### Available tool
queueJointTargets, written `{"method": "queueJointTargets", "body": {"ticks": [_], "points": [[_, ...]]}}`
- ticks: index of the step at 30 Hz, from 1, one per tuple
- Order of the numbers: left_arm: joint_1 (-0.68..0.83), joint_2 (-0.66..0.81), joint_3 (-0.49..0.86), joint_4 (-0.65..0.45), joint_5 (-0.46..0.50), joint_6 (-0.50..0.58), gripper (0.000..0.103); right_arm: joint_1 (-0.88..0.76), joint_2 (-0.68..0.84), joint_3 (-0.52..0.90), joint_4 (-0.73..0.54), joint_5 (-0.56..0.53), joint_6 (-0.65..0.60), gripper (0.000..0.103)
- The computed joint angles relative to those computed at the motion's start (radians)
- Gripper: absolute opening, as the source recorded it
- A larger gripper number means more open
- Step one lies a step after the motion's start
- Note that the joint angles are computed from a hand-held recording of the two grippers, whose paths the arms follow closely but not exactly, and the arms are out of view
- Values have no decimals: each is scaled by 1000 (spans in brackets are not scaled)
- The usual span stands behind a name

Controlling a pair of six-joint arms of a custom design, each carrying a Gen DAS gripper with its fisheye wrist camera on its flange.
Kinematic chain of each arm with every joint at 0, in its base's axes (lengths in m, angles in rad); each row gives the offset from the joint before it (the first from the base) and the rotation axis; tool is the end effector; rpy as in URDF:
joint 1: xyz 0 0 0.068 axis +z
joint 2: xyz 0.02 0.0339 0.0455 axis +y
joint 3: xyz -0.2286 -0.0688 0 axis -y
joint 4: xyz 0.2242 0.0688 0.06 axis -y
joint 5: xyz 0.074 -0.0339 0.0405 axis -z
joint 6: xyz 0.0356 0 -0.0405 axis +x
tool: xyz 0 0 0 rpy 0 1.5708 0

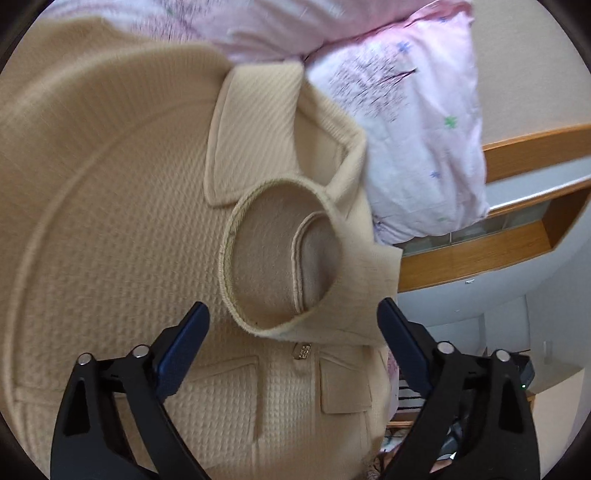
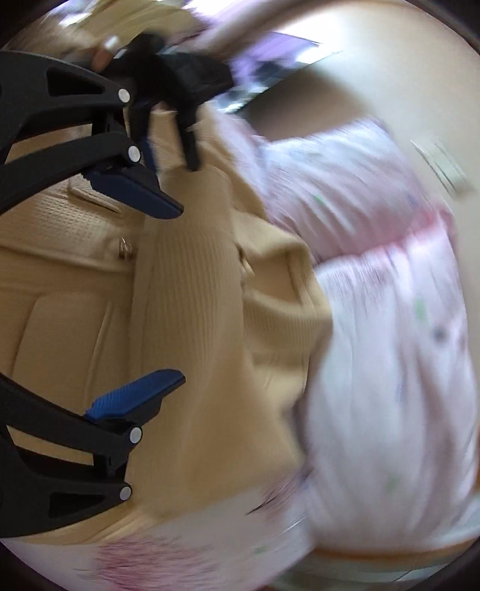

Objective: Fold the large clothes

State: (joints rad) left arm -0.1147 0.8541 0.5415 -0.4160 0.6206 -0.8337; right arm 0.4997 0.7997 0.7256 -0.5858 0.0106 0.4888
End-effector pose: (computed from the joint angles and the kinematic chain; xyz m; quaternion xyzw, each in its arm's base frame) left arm 0.1749 -0.0410 0.2054 -0.1889 0.8574 -0.4257 0.2190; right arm 0.1540 0.0837 0.2535 -0.0026 0.8981 0.2045 0.3895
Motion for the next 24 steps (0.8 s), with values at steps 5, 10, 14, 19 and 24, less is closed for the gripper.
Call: {"method": "queueJointTargets", "body": {"ticks": [5,10,14,19,24], "points": [[3,125,-40,190,59,-112,27,-203,-87,-17,-46,-74,-15,84],[-12,59,77,94,-17,44,6,-235,-103,-8,-27,-55,-25,84],[-14,39,105,-44,-124,171,6,-123,-48,4,-3,46,-36,78],[20,125,22,-40,-115,192,8,74,208,94,56,75,-35,46],[22,29,21,-120,-146,217,31,288,539,264,148,131,-61,29]]}}
